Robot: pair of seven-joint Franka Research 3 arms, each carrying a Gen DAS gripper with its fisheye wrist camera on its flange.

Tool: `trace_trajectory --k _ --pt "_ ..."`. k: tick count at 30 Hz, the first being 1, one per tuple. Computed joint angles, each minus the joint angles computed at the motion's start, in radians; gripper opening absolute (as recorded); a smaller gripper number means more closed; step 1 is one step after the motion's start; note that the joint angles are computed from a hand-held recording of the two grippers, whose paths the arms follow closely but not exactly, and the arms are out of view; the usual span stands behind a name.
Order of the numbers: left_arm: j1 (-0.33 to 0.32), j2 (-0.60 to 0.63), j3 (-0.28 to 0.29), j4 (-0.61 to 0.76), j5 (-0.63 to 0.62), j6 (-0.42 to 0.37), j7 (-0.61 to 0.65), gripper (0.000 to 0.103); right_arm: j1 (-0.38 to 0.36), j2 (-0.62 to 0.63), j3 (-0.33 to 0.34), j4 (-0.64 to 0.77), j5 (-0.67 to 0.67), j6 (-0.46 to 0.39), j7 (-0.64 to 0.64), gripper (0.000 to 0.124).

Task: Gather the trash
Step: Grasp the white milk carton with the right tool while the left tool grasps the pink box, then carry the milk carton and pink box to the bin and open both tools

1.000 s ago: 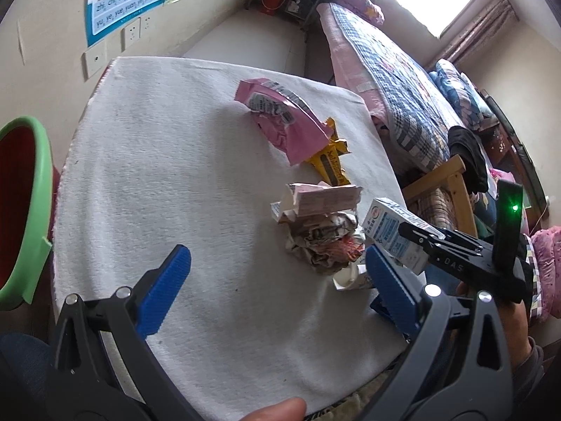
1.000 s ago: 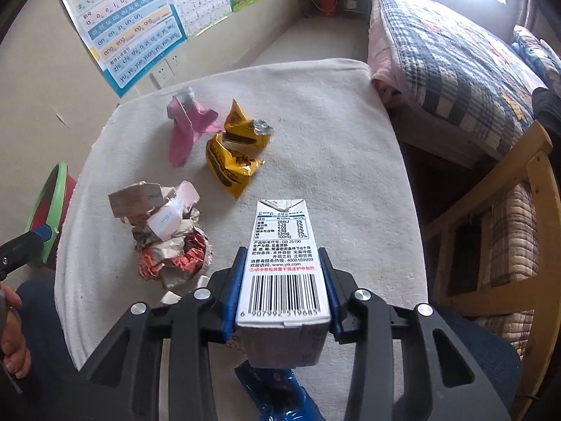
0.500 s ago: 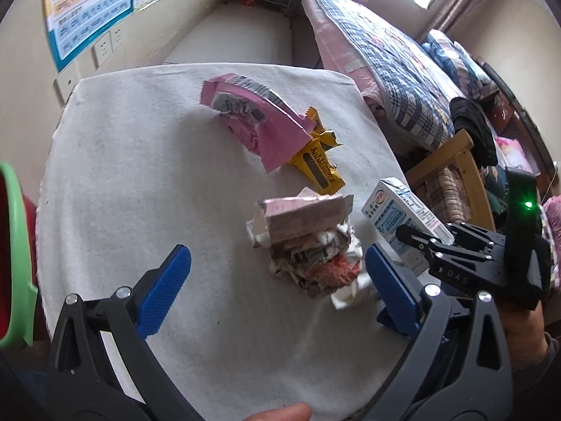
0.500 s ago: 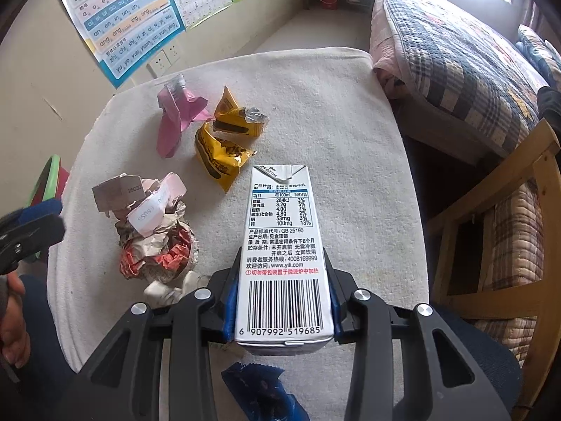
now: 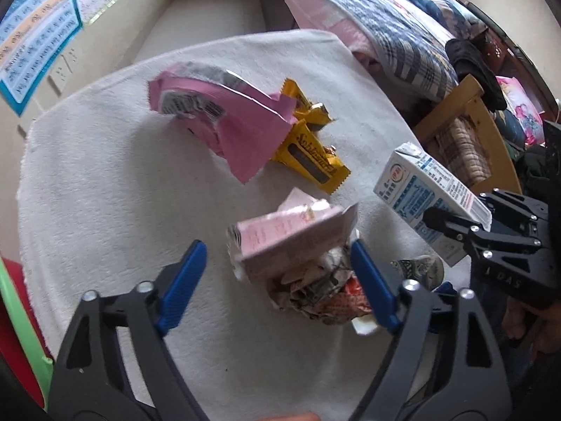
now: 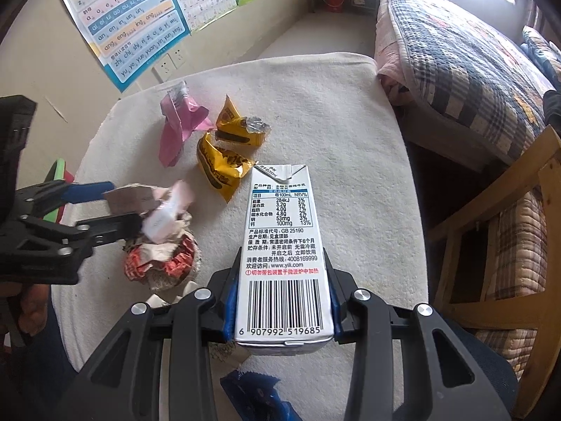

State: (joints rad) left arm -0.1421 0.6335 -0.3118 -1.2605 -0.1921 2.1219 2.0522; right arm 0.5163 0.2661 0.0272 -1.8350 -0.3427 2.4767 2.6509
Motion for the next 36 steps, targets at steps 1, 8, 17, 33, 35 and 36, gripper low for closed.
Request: trace_trajectory --k 1,8,17,33,35,36 --pt "0.002 0.011 -0.004 0.015 -0.009 -0.015 -0.004 0.072 -0.002 0.003 0.001 0.002 0.004 0.004 -0.005 0.037" --pt "0.012 0.058 -0.010 0.082 -0.047 -0.071 -0.041 0.024 -0.002 0.019 -0.004 0.016 0.018 0.019 -0.027 0.037" --pt "0.044 -0.003 -0.024 -0.003 -0.098 0.008 -0.015 0.006 0.008 0.019 -0.012 0.019 0.002 0.024 -0.015 0.037" --pt "0.102 -0.174 -0.003 -0.195 -0.178 0.131 -0.006 0.006 0.042 0.025 -0.008 0.108 -0.098 -0.016 0.024 0.037" --pt "0.112 -0.195 0.005 -0.218 -0.188 0.144 -0.005 0.006 0.049 0.036 -0.008 0.134 -0.107 -0.020 0.020 0.037" --pt "0.120 -0.209 0.008 -0.233 -0.195 0.151 -0.004 0.006 0.053 0.045 -0.008 0.152 -0.110 -0.023 0.015 0.037"
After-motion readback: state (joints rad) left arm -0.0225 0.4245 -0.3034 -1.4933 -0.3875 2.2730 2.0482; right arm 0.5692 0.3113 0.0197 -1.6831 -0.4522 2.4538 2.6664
